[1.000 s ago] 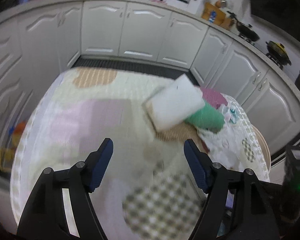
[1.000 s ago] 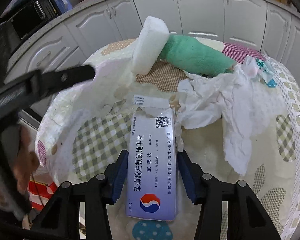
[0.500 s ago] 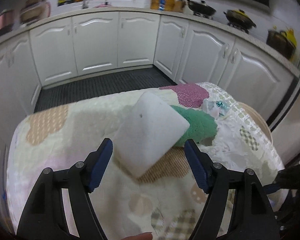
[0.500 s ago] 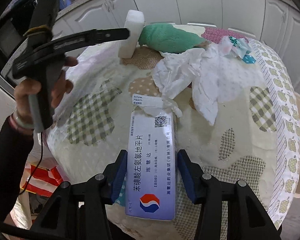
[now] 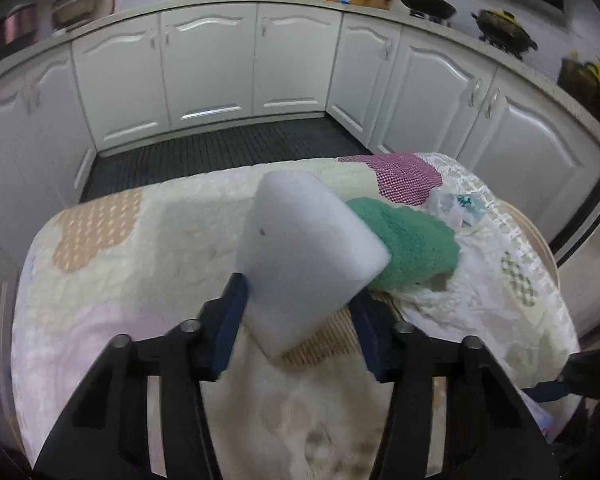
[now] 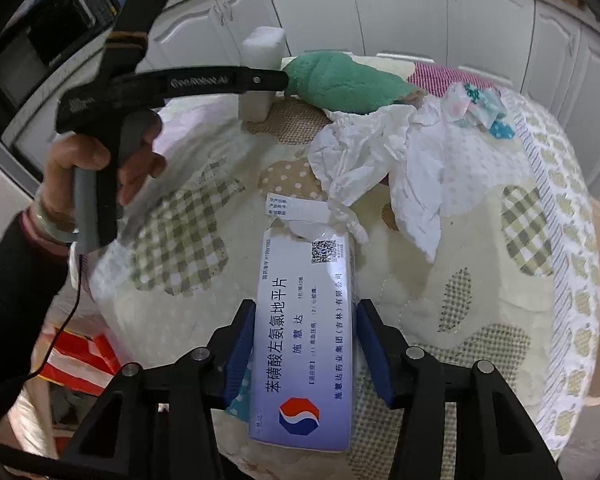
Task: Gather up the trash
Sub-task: 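Grasp the white foam block with the left tool while the right tool grasps the white medicine box, then carry both held items over the beige bin and open both tools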
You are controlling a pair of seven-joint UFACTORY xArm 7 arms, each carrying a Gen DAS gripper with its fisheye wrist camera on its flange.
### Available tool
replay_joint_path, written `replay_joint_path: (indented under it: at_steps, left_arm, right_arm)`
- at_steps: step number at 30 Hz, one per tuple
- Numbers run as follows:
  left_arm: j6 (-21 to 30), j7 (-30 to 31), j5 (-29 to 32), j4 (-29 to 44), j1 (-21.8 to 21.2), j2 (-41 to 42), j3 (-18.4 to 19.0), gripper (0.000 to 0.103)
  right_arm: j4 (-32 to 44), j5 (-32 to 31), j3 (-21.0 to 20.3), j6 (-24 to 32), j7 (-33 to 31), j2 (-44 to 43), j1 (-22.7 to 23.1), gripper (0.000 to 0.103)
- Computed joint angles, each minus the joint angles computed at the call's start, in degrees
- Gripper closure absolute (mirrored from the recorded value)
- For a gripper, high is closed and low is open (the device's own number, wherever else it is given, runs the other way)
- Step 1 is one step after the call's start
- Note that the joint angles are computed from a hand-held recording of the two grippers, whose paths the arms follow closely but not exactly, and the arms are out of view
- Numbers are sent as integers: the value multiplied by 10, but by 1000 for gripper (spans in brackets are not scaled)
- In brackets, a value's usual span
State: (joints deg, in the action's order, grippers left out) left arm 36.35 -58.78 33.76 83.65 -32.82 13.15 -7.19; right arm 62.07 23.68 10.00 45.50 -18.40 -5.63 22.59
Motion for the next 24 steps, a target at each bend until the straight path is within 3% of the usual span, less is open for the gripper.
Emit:
replay_joint_path:
  at_steps: [5, 12, 17, 24]
  left_arm:
    - [-14, -38, -19, -57, -1, -56, -20, 69]
    - [-2, -92, -15, -82, -9, -99, -61, 69]
    - [29, -118, 18, -35, -32, -77, -78, 69]
    - [51, -104, 18, 62, -79, -8, -68, 70]
  right_arm:
    - [-7, 57, -12, 46, -44, -22, 1, 55]
    - [-37, 84, -31, 33, -59, -81, -7, 55]
    - [-51, 71, -43, 1, -43, -111, -21, 55]
    - [-53, 44, -66, -25, -18, -128, -44, 55]
